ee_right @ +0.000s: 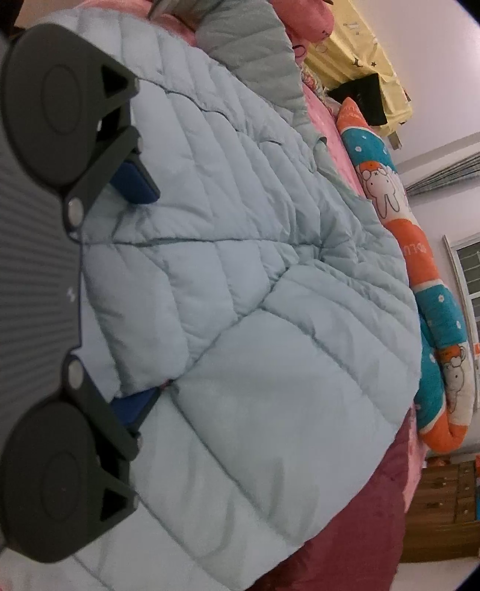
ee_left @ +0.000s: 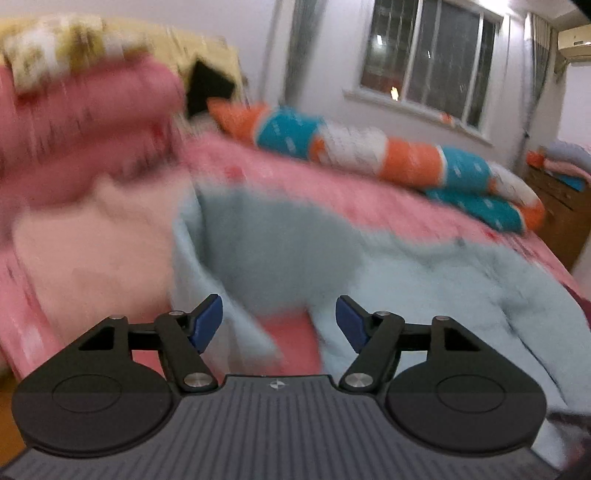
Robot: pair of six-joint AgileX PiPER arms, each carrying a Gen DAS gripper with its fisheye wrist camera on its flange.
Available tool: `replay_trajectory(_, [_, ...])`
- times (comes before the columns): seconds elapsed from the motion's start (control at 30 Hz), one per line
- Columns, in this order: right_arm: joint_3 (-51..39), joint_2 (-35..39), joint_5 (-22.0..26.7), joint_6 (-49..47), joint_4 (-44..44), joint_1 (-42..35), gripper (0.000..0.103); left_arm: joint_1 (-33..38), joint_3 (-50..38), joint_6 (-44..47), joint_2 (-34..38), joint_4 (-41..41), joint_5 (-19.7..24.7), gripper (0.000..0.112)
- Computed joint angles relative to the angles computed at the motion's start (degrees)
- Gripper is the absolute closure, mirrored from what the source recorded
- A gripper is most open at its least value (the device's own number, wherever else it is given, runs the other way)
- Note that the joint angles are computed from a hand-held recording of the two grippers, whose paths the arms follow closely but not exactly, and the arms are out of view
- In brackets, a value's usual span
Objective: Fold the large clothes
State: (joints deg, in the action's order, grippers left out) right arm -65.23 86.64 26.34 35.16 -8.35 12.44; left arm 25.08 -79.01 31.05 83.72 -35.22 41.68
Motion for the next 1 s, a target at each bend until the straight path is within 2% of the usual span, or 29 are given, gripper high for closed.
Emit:
replay_trajectory(0.13, [0.6,-0.9,0.2,-3.9,4.8,-1.0,0.001,-0.2,9.9,0.5,-3.6,-4.4,2.4,0.029])
replay_trajectory(0.23, [1.1,-1.4,0.2,-5.7,7.3,-1.5,0.001,-1.3,15.1,0.2,-5.0,-3.9,1.2,0.029])
replay_trajectory(0.4, [1.8,-1.9,-0.3,-10.2,13.3,-2.5,0.001,0.1,18.2,4.3,-3.0,-7.8,2.4,0.028])
replay_trajectory(0.5, [2.1,-2.4,-0.4,-10.9,14.5,-2.1,0.011,0.5,19.0,7.4,-0.8,-10.3,2.5,0.025])
replay_trajectory(0.6, [2.7,-3.0,-0.9,-12.5,16.9,-2.1,0.033,-0.7,21.4,10.0,-1.6,-12.4,0.3,0.017])
replay_trajectory(0.67, [3.2,-3.5,-1.1,-13.5,18.3,-2.2,0.053,-2.3,21.8,10.2,-1.8,-13.1,-0.9,0.016])
replay_trajectory(0.73, [3.8,-4.0,-1.3,-15.6,21.2,-2.6,0.066,-3.4,22.4,10.1,-2.2,-13.5,-1.5,0.016])
replay_trajectory(0.77, [4.1,-4.4,-1.1,-16.1,22.1,-2.7,0.074,-4.0,22.3,9.9,-2.2,-13.3,-1.7,0.018])
replay_trajectory(0.8, [4.2,-4.9,-0.9,-16.7,23.3,-2.8,0.077,-5.0,21.9,9.4,-2.1,-12.8,-2.0,0.025])
replay_trajectory(0.83, [4.4,-5.3,-0.8,-16.9,23.8,-2.9,0.082,-5.6,22.2,9.5,-2.5,-12.7,-2.1,0.037])
replay_trajectory(0.87, [4.5,-5.8,-0.6,-16.1,23.2,-2.7,0.085,-6.2,22.5,9.3,-3.0,-12.2,-2.2,0.043])
replay_trajectory(0.93, [4.6,-6.8,0.3,-13.6,21.2,-2.1,0.089,-7.5,22.8,9.0,-3.8,-11.4,-2.3,0.066])
replay_trajectory(1.0, [4.2,-7.9,1.6,-10.5,18.0,-0.9,0.092,-8.6,22.3,8.1,-4.2,-9.8,-2.3,0.081])
